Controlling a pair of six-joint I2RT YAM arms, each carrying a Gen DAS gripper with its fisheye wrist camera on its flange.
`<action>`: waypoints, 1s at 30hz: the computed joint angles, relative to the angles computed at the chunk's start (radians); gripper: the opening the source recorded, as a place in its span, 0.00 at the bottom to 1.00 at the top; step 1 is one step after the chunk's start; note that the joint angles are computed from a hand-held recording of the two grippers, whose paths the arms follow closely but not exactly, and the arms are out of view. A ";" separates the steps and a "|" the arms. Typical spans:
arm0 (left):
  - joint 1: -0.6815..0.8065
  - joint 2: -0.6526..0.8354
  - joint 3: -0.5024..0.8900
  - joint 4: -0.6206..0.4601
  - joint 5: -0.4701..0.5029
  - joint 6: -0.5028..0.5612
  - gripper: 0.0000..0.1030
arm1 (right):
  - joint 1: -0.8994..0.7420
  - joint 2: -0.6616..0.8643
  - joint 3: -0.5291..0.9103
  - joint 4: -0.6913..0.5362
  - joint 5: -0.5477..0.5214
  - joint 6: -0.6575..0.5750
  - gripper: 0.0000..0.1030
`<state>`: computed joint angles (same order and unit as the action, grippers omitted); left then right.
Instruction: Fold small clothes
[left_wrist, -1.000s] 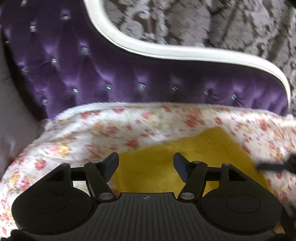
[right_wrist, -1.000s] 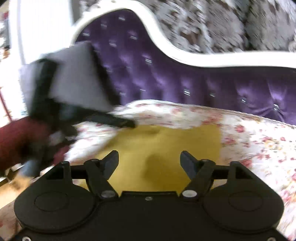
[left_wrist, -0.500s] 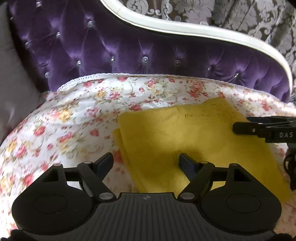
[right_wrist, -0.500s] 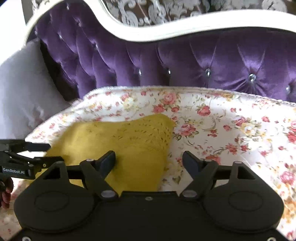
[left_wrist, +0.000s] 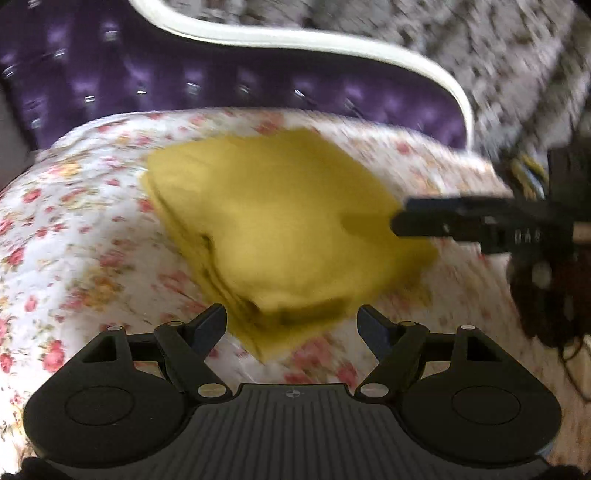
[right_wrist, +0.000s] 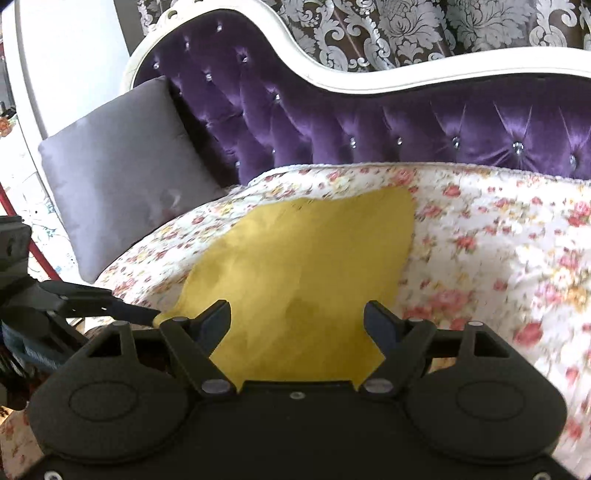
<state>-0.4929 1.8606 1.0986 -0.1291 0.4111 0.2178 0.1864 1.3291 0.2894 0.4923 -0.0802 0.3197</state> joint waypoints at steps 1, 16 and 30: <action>-0.014 0.002 -0.001 -0.001 -0.015 0.009 0.74 | 0.011 -0.004 -0.007 0.002 0.008 0.009 0.78; -0.034 0.070 0.052 0.049 0.123 0.222 0.74 | 0.002 -0.074 -0.076 0.002 0.025 0.060 0.78; 0.102 0.174 0.305 -0.496 0.270 0.478 0.74 | -0.061 -0.057 -0.087 0.019 -0.008 0.052 0.78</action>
<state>-0.3905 2.0344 1.4041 -0.6248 0.6809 0.6960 0.1255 1.2717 0.2020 0.5111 -0.0881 0.3720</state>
